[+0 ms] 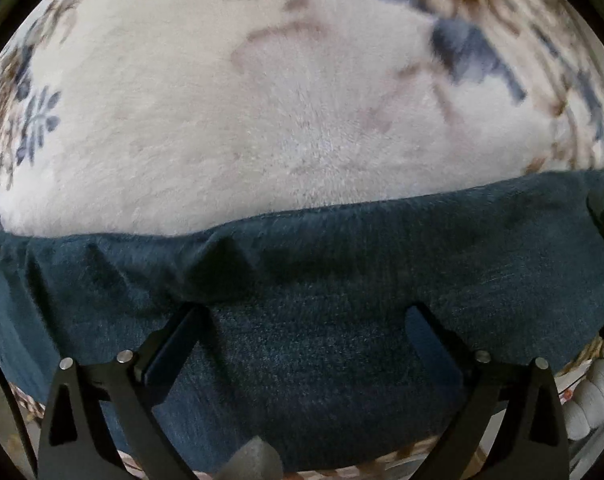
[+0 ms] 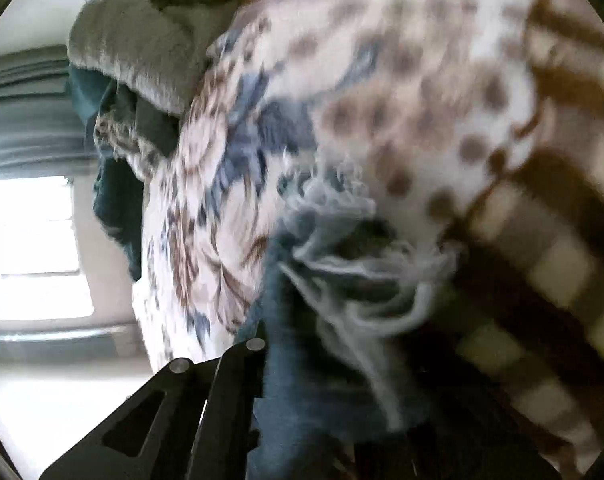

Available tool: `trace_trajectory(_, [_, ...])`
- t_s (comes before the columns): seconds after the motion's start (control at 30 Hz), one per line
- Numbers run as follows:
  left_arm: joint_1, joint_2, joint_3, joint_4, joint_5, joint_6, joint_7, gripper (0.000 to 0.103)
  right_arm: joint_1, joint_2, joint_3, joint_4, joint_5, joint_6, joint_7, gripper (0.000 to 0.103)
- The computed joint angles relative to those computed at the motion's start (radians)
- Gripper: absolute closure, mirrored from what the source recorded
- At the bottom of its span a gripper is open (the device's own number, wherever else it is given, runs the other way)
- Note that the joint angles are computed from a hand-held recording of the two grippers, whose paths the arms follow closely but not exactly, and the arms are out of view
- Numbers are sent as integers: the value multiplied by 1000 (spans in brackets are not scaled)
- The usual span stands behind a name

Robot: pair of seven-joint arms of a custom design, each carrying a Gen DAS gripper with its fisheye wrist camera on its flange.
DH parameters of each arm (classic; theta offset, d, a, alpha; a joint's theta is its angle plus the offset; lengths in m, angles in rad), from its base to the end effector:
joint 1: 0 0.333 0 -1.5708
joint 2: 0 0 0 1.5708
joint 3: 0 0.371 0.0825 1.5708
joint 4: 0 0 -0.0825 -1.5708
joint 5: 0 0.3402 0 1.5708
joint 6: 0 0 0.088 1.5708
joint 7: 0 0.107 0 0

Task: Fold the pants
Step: 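Grasp the frayed leg hem with the right gripper and lift it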

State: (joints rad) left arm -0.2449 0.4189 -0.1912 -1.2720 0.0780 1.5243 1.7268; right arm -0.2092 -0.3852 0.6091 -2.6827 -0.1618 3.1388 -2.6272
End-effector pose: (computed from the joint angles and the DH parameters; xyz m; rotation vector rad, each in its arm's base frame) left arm 0.5965 -0.2373 0.5627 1.4385 -2.6772 -0.1936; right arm 0.3514 0.1901 0.5046 -0.1182 2.3399 0.0975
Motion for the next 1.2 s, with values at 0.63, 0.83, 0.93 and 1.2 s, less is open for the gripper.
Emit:
trace_trajectory(0.63, [31, -187, 37, -208, 262, 142, -50, 0, 328, 38, -255, 322, -188, -443, 44, 97])
trace_trajectory(0.83, [91, -122, 66, -11, 225, 36, 7, 0, 406, 210, -227, 601, -260, -555, 38, 97])
trace_trajectory(0.93, [147, -107, 96, 42, 219, 10, 46, 0, 451, 344, -221, 753, -302, -584, 39, 97])
trace_trajectory(1.2, [294, -5, 167, 223, 240, -13, 129, 0, 677, 848, -245, 1363, -332, -786, -131, 97])
